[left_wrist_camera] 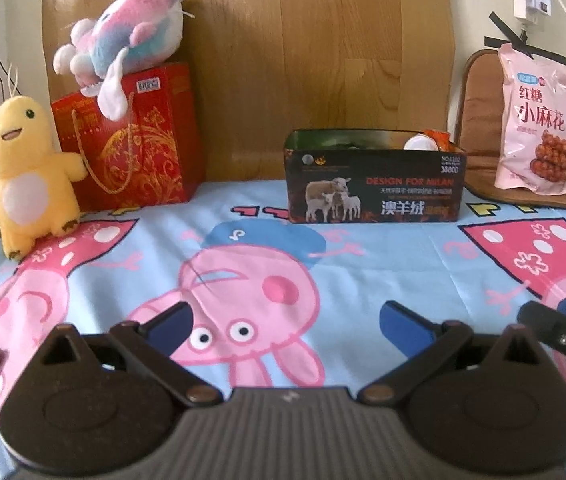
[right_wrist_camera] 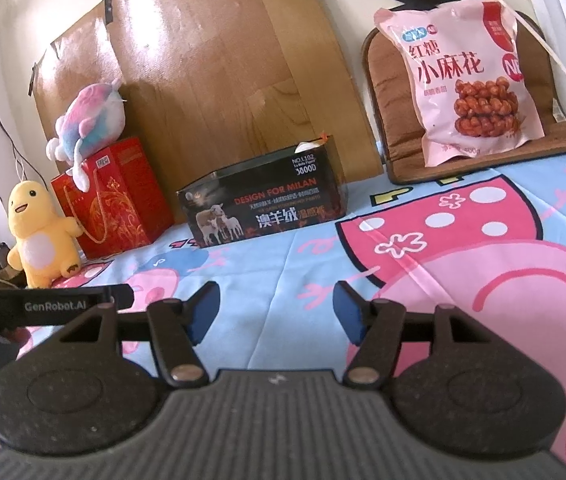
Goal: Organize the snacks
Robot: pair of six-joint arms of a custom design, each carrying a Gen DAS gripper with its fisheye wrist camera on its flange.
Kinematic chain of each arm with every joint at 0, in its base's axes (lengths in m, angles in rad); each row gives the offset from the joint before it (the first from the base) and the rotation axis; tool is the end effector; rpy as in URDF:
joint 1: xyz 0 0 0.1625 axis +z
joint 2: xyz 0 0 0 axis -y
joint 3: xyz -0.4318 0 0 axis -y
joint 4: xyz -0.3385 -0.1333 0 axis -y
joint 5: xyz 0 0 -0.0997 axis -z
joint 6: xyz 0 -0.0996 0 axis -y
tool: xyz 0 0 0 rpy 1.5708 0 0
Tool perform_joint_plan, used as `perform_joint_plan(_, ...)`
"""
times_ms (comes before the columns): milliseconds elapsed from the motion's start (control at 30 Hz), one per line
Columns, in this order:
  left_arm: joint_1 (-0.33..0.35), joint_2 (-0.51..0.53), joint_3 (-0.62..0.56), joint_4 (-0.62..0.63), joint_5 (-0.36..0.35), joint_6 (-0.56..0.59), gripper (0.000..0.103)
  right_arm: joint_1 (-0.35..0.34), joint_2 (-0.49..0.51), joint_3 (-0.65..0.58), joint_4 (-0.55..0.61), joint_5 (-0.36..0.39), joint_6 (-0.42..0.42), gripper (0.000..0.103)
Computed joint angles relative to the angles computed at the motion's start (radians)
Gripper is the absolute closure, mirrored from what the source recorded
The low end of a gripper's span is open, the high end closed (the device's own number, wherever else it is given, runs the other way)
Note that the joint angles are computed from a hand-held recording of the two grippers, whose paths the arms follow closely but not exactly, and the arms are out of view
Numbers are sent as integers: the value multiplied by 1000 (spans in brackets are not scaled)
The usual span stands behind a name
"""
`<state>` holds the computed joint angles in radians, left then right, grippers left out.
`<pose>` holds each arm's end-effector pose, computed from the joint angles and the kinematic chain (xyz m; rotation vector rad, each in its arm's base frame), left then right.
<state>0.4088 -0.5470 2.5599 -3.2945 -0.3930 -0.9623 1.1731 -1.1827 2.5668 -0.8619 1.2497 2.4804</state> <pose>-0.1937 -0.3294 0.0161 0.4143 2.0779 -1.0808 0.0518 -0.3021 0.0960 0.5566 -2.4306 1.4422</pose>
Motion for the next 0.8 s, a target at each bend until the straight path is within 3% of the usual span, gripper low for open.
perform_joint_plan(100,7,17,4,-55,-20,25,0,4,1,-2,-1,9,2,37)
perform_joint_plan(200,24,61,17,-210,-30,89,0,11,1,-5,0,21,7,37)
perform_joint_plan(333,33,146,29,-402,29,144,0,19,5,-3,-11,31,6,36)
perform_joint_plan(400,31,168,25,-405,71,132,0,20,5,-2,-15,33,5,36)
perform_joint_plan(567,36,219,15,-475,99,160,0,23,7,0,-23,38,2,35)
perform_joint_plan(800,10,268,10,-416,180,87,0,24,8,3,-31,39,-5,35)
